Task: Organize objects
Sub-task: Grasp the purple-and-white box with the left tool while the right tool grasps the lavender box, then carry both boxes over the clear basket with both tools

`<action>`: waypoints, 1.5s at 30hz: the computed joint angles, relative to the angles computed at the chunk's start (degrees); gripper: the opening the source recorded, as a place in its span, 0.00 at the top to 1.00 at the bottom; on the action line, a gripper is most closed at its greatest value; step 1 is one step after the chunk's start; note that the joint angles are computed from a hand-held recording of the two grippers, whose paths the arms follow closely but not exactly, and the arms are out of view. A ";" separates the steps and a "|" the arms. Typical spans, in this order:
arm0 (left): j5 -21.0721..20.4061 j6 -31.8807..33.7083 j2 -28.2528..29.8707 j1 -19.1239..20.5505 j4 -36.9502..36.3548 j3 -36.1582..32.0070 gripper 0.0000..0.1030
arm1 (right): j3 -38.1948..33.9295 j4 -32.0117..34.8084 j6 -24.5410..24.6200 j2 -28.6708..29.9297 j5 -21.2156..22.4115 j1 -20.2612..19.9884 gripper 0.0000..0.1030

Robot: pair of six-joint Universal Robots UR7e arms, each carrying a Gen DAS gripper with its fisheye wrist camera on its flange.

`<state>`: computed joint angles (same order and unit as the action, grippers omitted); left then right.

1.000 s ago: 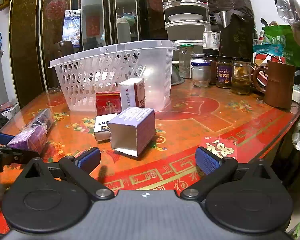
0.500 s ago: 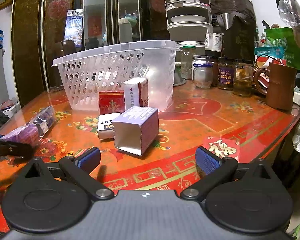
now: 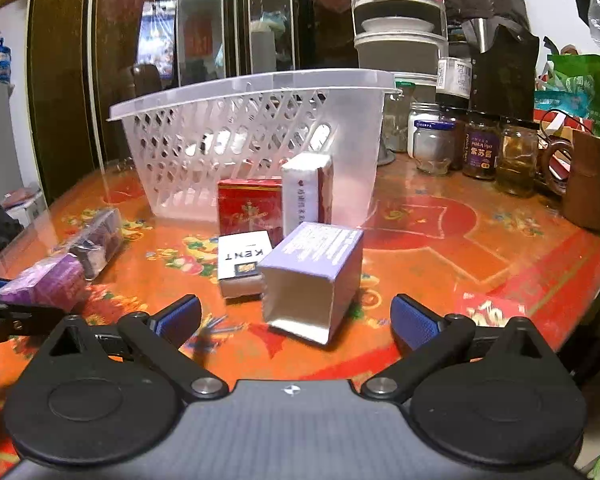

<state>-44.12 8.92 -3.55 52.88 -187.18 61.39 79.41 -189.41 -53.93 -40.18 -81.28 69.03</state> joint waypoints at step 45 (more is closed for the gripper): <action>-2.59 9.48 2.06 -2.09 -7.25 -3.47 0.44 | 7.75 4.93 -2.82 -7.83 7.83 -0.37 0.59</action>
<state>-46.71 18.41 -1.49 50.79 -194.43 57.92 87.16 -184.48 -56.75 -48.01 -73.45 68.66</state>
